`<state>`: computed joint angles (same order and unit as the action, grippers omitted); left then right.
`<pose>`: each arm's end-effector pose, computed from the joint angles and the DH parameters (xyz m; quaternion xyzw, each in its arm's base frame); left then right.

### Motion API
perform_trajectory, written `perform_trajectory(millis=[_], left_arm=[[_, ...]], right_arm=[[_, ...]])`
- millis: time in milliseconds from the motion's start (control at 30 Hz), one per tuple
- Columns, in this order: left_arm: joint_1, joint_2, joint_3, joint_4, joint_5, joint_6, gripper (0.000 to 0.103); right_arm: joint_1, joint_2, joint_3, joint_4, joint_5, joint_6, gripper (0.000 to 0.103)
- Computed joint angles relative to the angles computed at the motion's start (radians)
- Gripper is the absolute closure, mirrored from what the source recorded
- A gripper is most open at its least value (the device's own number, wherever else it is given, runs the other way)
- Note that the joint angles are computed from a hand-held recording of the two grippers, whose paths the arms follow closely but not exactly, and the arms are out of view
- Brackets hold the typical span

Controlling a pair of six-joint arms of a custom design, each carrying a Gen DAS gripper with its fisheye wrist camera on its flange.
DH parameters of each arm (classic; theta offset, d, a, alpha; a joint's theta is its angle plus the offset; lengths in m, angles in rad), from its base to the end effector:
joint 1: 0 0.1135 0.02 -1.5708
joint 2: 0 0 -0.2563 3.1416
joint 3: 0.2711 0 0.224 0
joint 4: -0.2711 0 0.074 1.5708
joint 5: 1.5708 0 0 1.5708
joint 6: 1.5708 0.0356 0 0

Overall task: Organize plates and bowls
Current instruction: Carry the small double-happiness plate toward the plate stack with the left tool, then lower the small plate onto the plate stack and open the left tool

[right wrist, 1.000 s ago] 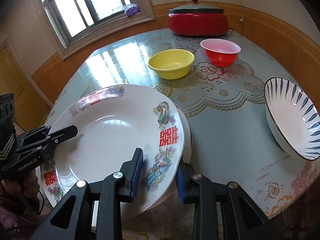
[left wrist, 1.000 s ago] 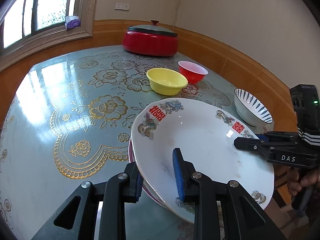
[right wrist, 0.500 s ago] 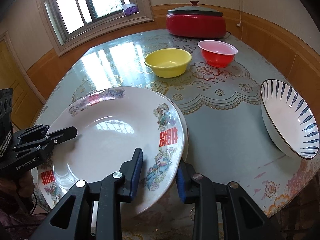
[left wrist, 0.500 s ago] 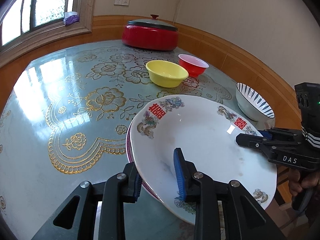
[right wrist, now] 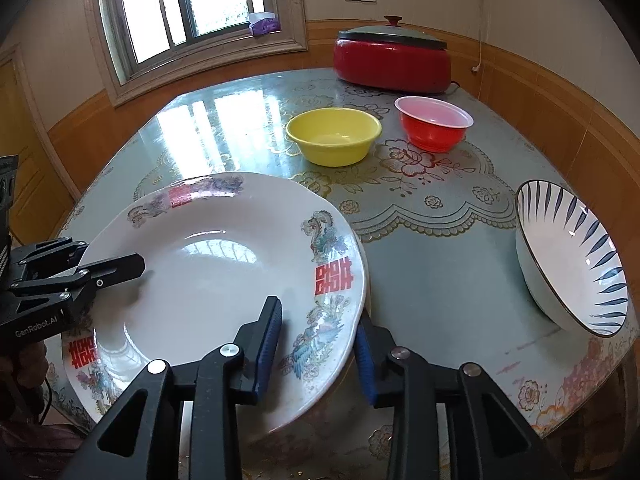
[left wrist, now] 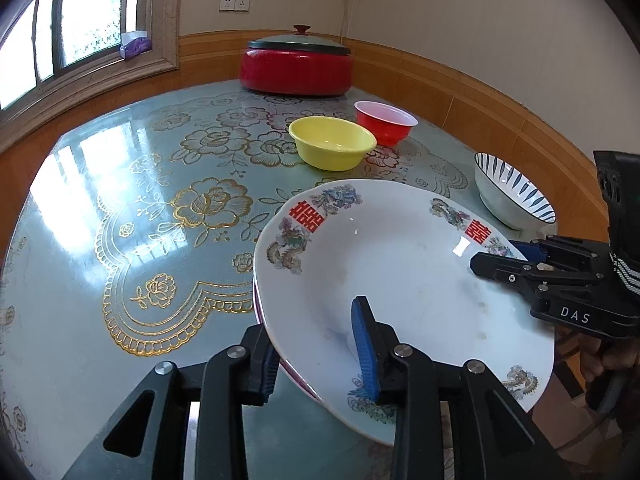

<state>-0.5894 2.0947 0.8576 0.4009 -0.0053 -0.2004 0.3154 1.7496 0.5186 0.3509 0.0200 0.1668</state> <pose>0.2903 -0.1939 0.0698 0.1795 0.9159 -0.1359 0.3324 0.2511 0.0812 0.0978 -0.0665 0.9386 0.0717 0.3310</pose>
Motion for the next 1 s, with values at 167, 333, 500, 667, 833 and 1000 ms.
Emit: perform_trajectory(millis=[167, 333, 500, 667, 833, 1000], left_arm=[[0.001, -0.001, -0.005, 0.001, -0.001, 0.030, 0.068], [-0.015, 0.009, 0.008, -0.011, -0.018, 0.040, 0.067], [-0.015, 0.003, 0.007, -0.018, -0.045, 0.031, 0.067], [0.012, -0.011, -0.002, -0.020, -0.040, 0.005, 0.067], [0.012, -0.010, -0.009, -0.014, -0.058, -0.009, 0.067], [0.025, -0.004, -0.028, 0.010, -0.049, -0.036, 0.067]], right_arm=[[0.027, 0.006, -0.031, 0.057, 0.064, -0.038, 0.067], [0.034, 0.040, -0.043, 0.089, 0.109, -0.056, 0.069], [0.034, 0.048, -0.044, 0.100, 0.111, -0.069, 0.069], [0.040, 0.057, -0.038, 0.100, 0.118, -0.048, 0.067], [0.052, 0.058, -0.036, 0.094, 0.133, -0.038, 0.066], [0.055, 0.056, -0.040, 0.096, 0.129, -0.048, 0.065]])
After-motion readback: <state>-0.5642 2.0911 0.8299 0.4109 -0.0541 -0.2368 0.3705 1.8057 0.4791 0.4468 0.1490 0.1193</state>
